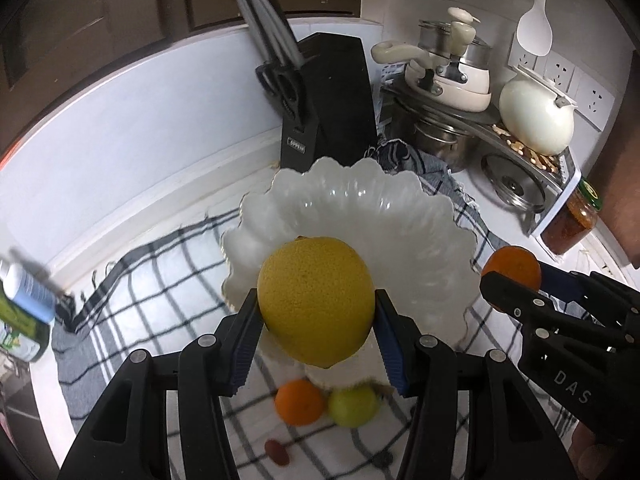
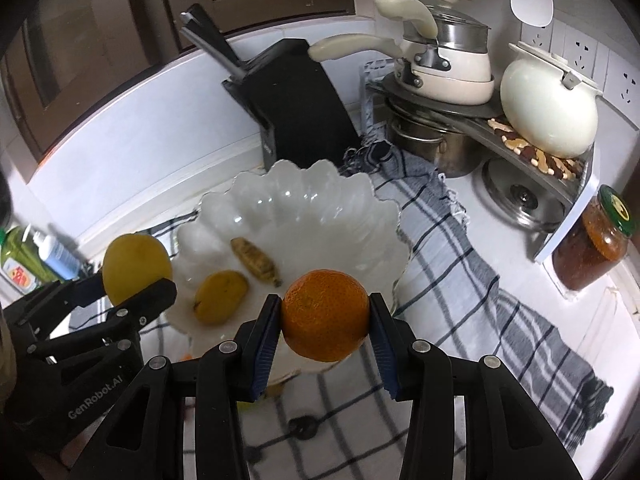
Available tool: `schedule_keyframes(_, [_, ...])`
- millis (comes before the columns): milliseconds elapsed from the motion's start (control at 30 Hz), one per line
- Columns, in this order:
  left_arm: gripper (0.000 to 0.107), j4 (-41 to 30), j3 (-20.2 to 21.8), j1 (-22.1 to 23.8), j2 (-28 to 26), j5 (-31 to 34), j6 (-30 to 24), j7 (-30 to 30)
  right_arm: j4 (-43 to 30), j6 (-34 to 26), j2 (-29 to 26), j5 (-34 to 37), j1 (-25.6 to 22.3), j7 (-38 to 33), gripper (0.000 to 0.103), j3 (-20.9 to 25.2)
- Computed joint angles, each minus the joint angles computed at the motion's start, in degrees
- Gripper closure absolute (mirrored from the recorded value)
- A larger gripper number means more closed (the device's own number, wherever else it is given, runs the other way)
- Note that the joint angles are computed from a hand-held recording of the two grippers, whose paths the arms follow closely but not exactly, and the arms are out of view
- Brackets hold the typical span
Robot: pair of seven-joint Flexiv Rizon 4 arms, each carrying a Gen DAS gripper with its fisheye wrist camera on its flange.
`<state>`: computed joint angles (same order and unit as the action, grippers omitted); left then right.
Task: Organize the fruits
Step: 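Lift the grapefruit and orange and carry both over the white bowl, then open both tools to drop the grapefruit and orange into the bowl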
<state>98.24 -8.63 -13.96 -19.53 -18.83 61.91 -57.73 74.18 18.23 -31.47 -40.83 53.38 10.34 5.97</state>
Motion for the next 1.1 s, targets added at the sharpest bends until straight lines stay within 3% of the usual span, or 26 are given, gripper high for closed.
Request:
schedule_keyframes(533, [0.054,-14.14,0.77,-2.65,-11.33,5.28,-5.37,-4.14,2.59,5.79,-0.82,1.95,-5.39,-2.47,0.059,-0.77])
schedule_keyframes(833, [0.053,-18.84,1.36,-3.15,-14.97,7.35,-9.94,-5.43,3.06,9.15,-2.06,3.96,-6.94,-3.79,0.059,-0.95])
schedule_keyframes(1100, [0.053,-20.44,2.42,-3.57,-16.28,8.99,-13.64,-7.28,1.17,6.51,-3.25,4.78,-6.30,-5.67,0.056,-1.51])
